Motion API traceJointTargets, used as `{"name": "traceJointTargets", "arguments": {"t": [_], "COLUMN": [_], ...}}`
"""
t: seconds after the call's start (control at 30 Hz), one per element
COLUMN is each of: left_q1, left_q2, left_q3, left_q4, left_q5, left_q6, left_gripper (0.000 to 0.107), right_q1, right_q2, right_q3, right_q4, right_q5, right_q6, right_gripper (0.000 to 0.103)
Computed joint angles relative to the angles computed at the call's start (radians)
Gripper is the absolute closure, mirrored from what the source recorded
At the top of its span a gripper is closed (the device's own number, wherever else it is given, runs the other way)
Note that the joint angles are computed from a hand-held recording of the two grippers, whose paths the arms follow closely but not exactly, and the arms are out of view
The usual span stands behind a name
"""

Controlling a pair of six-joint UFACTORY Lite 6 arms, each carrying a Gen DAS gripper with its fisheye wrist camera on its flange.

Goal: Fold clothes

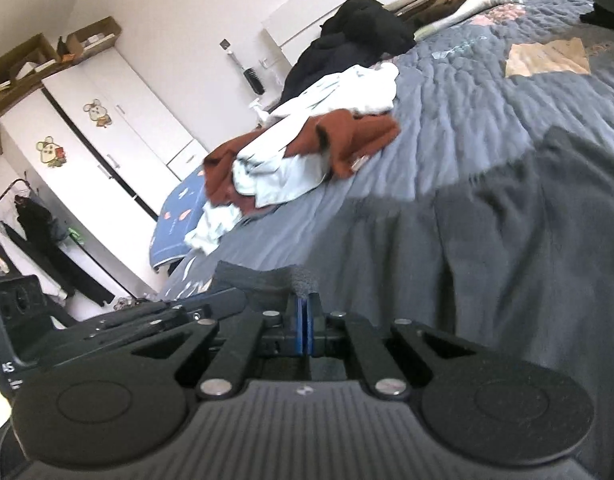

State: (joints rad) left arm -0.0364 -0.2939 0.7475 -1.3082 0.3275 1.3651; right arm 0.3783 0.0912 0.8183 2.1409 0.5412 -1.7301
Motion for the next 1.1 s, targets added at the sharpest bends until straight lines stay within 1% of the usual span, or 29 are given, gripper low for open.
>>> {"name": "traceJointTargets", "arguments": {"t": [0.1, 0.17, 0.23, 0.37, 0.47, 0.5, 0.53, 0.57, 0.6, 0.63, 0.67, 0.7, 0.73, 0.77, 0.8, 0.83, 0.9, 0.93, 0.97, 1.03, 1.1], "left_q1": [-0.032, -0.045, -0.056, -0.073, -0.089, -0.090, -0.090, -0.089, -0.088, -0.083, -0.071, -0.057, -0.040, -0.018, 0.006, 0.031, 0.094, 0.131, 0.175, 0.275, 0.341], "left_q2": [0.202, 0.316, 0.422, 0.563, 0.651, 0.682, 0.707, 0.722, 0.737, 0.725, 0.677, 0.628, 0.575, 0.509, 0.428, 0.336, 0.150, 0.046, -0.059, -0.268, -0.478], "left_q3": [0.141, 0.224, 0.306, 0.411, 0.483, 0.509, 0.529, 0.533, 0.535, 0.514, 0.464, 0.416, 0.367, 0.310, 0.245, 0.178, 0.059, 0.002, -0.050, -0.126, -0.197], "left_q4": [-0.137, -0.228, -0.285, -0.418, -0.467, -0.442, -0.375, -0.348, -0.362, -0.415, -0.503, -0.549, -0.554, -0.518, -0.441, -0.337, -0.127, -0.024, 0.078, 0.282, 0.405], "left_q5": [-0.058, -0.083, -0.099, -0.125, -0.150, -0.160, -0.171, -0.181, -0.191, -0.197, -0.192, -0.183, -0.170, -0.149, -0.129, -0.103, -0.033, 0.006, 0.070, 0.244, 0.383], "left_q6": [0.148, 0.253, 0.325, 0.474, 0.531, 0.504, 0.434, 0.403, 0.413, 0.465, 0.558, 0.611, 0.622, 0.590, 0.517, 0.413, 0.203, 0.099, -0.006, -0.215, -0.356], "left_gripper": [0.104, 0.104, 0.104, 0.104, 0.104, 0.104, 0.102, 0.100, 0.091, 0.079, 0.063, 0.054, 0.054, 0.054, 0.054, 0.054, 0.054, 0.054, 0.054, 0.054, 0.054], "right_q1": [-0.015, -0.022, -0.026, -0.043, -0.045, -0.043, -0.042, -0.040, -0.037, -0.035, -0.037, -0.038, -0.045, -0.052, -0.060, -0.068, -0.074, -0.072, -0.070, -0.042, -0.010], "right_q2": [0.167, 0.261, 0.337, 0.477, 0.574, 0.604, 0.635, 0.665, 0.680, 0.676, 0.652, 0.625, 0.565, 0.506, 0.449, 0.390, 0.221, 0.125, 0.020, -0.189, -0.398], "right_q3": [0.183, 0.290, 0.378, 0.538, 0.655, 0.687, 0.720, 0.753, 0.765, 0.754, 0.723, 0.690, 0.621, 0.557, 0.497, 0.438, 0.278, 0.195, 0.107, -0.053, -0.186], "right_q4": [-0.032, -0.067, -0.088, -0.176, -0.259, -0.293, -0.331, -0.372, -0.378, -0.346, -0.317, -0.287, -0.232, -0.188, -0.153, -0.128, -0.104, -0.106, -0.136, -0.234, -0.422], "right_q5": [-0.047, -0.075, -0.106, -0.145, -0.171, -0.177, -0.184, -0.191, -0.205, -0.215, -0.214, -0.213, -0.204, -0.196, -0.188, -0.180, -0.166, -0.176, -0.174, -0.204, -0.226], "right_q6": [0.012, 0.028, 0.031, 0.096, 0.169, 0.197, 0.228, 0.264, 0.274, 0.243, 0.211, 0.180, 0.129, 0.091, 0.063, 0.043, 0.001, 0.004, 0.034, 0.162, 0.372], "right_gripper": [0.101, 0.101, 0.101, 0.101, 0.101, 0.101, 0.101, 0.101, 0.096, 0.090, 0.087, 0.080, 0.067, 0.060, 0.052, 0.052, 0.052, 0.052, 0.052, 0.052, 0.052]}}
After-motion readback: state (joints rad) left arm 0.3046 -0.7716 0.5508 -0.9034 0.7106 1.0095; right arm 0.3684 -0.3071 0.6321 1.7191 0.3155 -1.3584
